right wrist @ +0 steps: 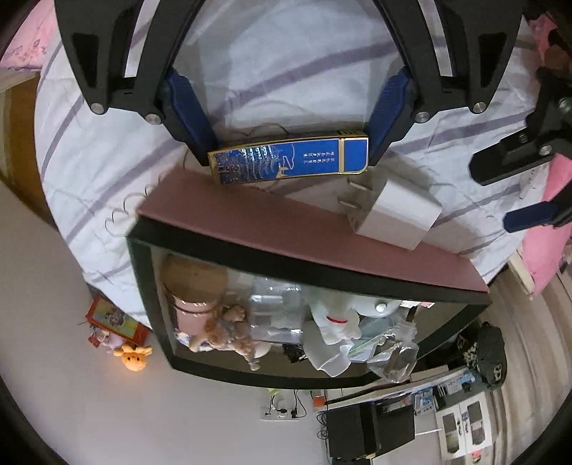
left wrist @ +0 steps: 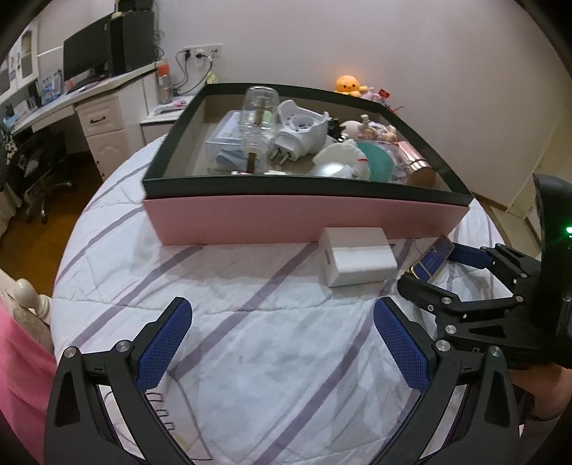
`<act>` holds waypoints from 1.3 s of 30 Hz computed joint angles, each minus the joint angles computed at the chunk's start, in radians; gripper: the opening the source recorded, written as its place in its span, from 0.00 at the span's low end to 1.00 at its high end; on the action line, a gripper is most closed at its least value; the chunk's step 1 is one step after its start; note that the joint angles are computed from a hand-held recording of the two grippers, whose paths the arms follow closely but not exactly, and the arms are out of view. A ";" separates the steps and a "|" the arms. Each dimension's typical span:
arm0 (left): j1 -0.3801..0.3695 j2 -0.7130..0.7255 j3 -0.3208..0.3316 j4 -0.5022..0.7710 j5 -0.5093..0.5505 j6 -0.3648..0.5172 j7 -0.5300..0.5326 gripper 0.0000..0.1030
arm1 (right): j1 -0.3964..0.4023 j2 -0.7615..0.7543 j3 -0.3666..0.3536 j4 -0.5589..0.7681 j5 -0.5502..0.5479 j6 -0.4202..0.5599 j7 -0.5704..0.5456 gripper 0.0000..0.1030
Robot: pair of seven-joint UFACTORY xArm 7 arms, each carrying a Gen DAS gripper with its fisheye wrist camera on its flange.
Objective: Organize rigid objects
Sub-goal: 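Grasp the white charger plug with the left tool while the right tool grasps the blue box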
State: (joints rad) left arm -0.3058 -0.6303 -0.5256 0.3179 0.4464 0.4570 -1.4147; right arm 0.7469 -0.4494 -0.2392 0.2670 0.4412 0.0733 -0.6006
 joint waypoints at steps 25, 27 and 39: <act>0.108 0.356 0.013 0.219 0.413 -0.064 -0.193 0.63 | -0.045 -0.012 -0.089 0.000 0.005 -0.021 0.028 0.81; 0.080 0.335 0.051 0.193 0.426 -0.103 -0.198 0.62 | -0.047 -0.029 -0.097 -0.006 0.008 -0.012 0.027 0.81; -0.016 0.107 0.062 0.021 0.190 -0.113 -0.086 0.62 | -0.124 -0.148 -0.030 -0.055 -0.008 0.052 0.056 0.81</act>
State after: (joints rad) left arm -0.3213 -0.5232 -0.4632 0.3384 0.6363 0.3441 -1.5003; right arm 0.6225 -0.5976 -0.2691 0.2120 0.4336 0.1253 -0.5447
